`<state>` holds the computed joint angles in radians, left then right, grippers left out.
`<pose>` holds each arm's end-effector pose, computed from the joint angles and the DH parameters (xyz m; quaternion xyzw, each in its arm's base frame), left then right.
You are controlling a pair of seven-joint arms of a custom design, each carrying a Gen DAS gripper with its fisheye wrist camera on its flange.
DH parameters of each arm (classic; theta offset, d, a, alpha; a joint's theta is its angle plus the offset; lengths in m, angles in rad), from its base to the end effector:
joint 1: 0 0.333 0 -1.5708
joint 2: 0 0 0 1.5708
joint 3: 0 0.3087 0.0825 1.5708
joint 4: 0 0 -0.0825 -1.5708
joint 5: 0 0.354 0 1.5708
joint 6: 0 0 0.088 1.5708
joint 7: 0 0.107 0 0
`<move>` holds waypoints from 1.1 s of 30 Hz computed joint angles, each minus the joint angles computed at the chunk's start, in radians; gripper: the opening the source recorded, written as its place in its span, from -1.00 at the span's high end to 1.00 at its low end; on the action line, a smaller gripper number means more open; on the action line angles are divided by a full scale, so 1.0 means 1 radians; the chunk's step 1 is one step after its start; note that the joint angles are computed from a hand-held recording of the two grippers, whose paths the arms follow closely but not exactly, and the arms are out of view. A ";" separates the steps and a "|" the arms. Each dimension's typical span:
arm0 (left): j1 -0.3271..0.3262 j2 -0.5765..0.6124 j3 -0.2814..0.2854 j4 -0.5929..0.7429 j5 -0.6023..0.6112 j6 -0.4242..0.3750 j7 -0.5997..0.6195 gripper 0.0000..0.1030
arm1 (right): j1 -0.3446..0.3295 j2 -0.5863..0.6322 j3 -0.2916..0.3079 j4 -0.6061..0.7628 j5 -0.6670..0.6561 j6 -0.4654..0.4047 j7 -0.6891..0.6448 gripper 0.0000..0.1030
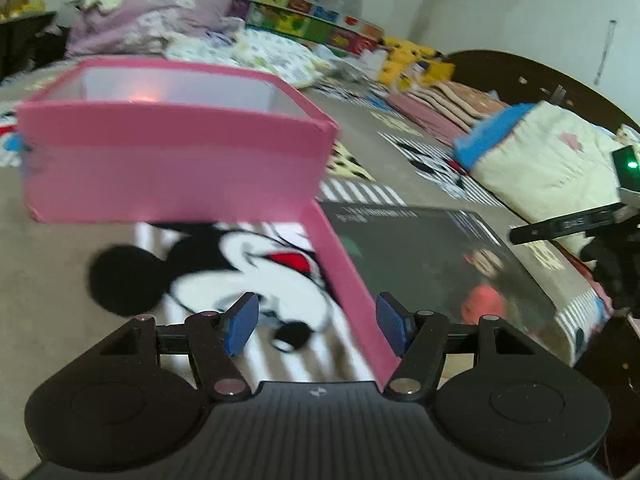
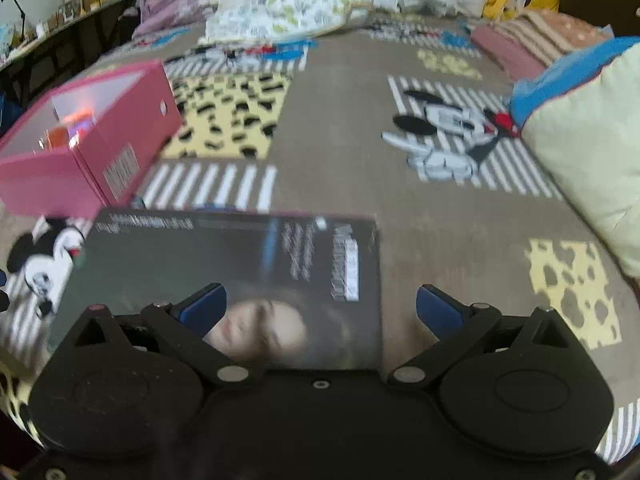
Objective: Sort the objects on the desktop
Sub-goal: 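Move the right tool down to the dark MEILIYAOU magazine, then close the right tool on the magazine edge and lift it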
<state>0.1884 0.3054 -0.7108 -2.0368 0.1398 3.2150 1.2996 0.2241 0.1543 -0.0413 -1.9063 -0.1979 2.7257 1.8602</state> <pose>0.5440 -0.2838 0.4569 -0.5366 0.7064 -0.4450 0.1225 0.6032 0.1204 0.5011 -0.6833 0.6502 -0.2293 0.2403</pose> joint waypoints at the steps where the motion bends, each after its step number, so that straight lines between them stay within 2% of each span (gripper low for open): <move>1: 0.035 0.027 -0.051 0.007 0.003 0.005 0.021 -0.24 | -0.008 0.001 0.003 -0.009 0.020 0.001 -0.019 -0.98; 3: 0.100 0.085 -0.145 0.022 0.027 0.004 0.052 -0.24 | -0.026 0.001 0.010 -0.026 0.077 0.010 -0.059 -0.98; 5: 0.107 0.122 -0.170 0.032 0.050 0.017 0.051 -0.24 | -0.045 0.001 0.021 -0.042 0.157 0.029 -0.107 -0.99; 7: 0.129 0.171 -0.211 0.048 0.080 0.014 0.047 -0.35 | -0.065 0.001 0.039 -0.057 0.255 0.044 -0.178 -0.98; 8: 0.120 0.182 -0.207 0.057 0.088 0.011 0.036 -0.41 | -0.074 0.002 0.049 -0.064 0.309 0.046 -0.220 -0.99; 14: 0.035 0.214 -0.133 0.107 0.119 0.008 -0.006 -0.41 | -0.091 0.011 0.077 -0.082 0.519 0.031 -0.389 -0.99; 18: -0.010 0.228 -0.091 0.130 0.131 0.013 -0.022 -0.48 | -0.083 0.024 0.080 -0.069 0.579 0.028 -0.444 -0.99; 22: -0.028 0.219 -0.069 0.127 0.144 0.011 -0.025 -0.50 | -0.071 0.032 0.074 -0.042 0.579 -0.019 -0.457 -0.99; 28: 0.057 0.217 -0.162 0.099 0.140 -0.019 0.023 -0.50 | -0.066 0.003 0.072 -0.050 0.584 -0.073 -0.501 -0.99; 33: 0.132 0.194 -0.231 0.055 0.153 0.015 0.056 -0.50 | -0.058 -0.047 0.070 -0.081 0.594 -0.090 -0.504 -0.99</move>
